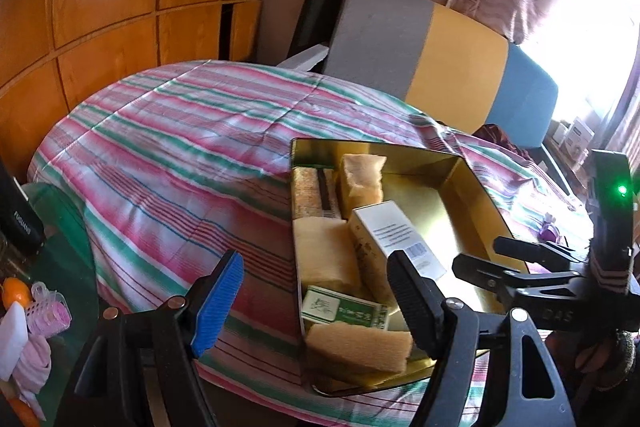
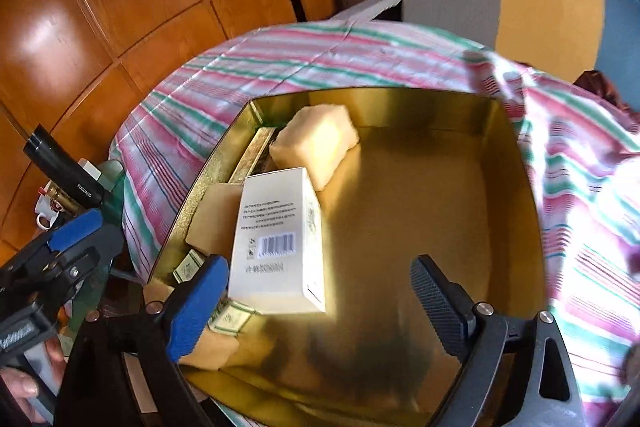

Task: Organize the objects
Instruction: 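Move both tools from the gold tray back toward the remaining items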

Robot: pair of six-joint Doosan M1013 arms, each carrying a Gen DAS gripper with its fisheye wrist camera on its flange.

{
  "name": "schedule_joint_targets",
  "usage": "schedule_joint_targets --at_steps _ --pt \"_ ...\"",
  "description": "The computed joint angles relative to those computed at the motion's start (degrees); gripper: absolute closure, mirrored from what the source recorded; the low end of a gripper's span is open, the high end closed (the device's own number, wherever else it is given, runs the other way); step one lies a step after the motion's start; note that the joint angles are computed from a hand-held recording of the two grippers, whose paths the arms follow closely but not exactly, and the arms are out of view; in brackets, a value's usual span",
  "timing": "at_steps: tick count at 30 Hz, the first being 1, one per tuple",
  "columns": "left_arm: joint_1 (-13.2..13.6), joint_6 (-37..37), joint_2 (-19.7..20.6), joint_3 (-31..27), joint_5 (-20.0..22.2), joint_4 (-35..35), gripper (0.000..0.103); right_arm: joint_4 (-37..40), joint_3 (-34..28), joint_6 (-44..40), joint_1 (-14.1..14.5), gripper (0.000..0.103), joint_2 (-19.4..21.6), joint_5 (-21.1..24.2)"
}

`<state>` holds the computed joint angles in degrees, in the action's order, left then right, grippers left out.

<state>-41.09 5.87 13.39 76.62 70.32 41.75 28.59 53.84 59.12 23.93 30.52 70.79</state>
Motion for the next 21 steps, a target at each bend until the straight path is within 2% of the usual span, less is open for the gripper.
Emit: schedule_joint_targets --at_steps 6,11,21 --pt "-0.3 2.7 0.8 -1.7 -1.5 -0.9 0.028 1.6 3.2 -0.2 -2.6 0.008 -2.7 -3.5" --pt "-0.2 4.4 1.8 -3.3 -2.8 -2.5 0.028 1.2 4.9 1.3 -5.9 0.008 -4.4 -6.7" --pt "-0.4 14.1 6.1 -10.1 -3.7 -5.4 0.028 -8.2 4.2 9.0 -13.2 0.007 -4.9 -12.2"
